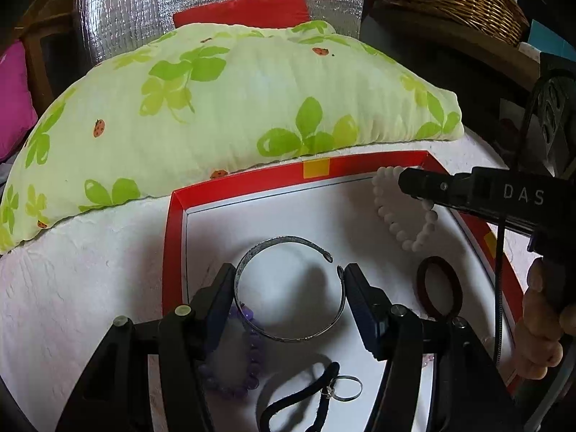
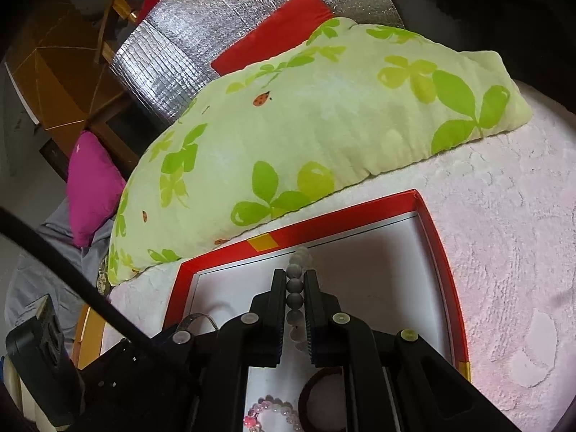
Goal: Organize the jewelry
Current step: 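Lower silver bangle into box with left tool while right tool lowers white bracelet, then open both tools and release the bangle and white bracelet in the box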
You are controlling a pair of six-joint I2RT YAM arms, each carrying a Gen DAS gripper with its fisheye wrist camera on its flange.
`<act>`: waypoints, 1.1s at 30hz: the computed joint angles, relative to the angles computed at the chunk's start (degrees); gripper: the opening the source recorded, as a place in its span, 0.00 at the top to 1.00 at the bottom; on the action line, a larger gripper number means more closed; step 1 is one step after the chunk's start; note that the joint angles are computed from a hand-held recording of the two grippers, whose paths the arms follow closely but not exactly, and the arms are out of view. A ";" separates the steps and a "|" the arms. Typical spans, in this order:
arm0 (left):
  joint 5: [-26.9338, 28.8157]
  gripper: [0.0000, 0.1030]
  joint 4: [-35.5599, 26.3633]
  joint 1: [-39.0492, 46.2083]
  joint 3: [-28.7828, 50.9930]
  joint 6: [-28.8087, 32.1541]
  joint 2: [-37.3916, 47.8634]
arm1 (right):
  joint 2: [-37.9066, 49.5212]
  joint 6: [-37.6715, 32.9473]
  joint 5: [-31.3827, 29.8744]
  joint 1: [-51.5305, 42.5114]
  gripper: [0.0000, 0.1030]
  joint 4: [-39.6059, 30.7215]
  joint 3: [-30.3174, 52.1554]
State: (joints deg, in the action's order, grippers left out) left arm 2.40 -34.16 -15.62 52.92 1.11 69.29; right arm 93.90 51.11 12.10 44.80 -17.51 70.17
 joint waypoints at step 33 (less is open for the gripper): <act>-11.91 0.23 -14.15 -6.92 1.58 -4.40 -18.24 | -13.40 6.93 14.94 11.09 0.45 -18.06 -0.78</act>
State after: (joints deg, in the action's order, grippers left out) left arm -9.51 -48.31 -22.54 54.51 -3.30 51.05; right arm 80.50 58.04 27.03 55.89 -35.57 69.39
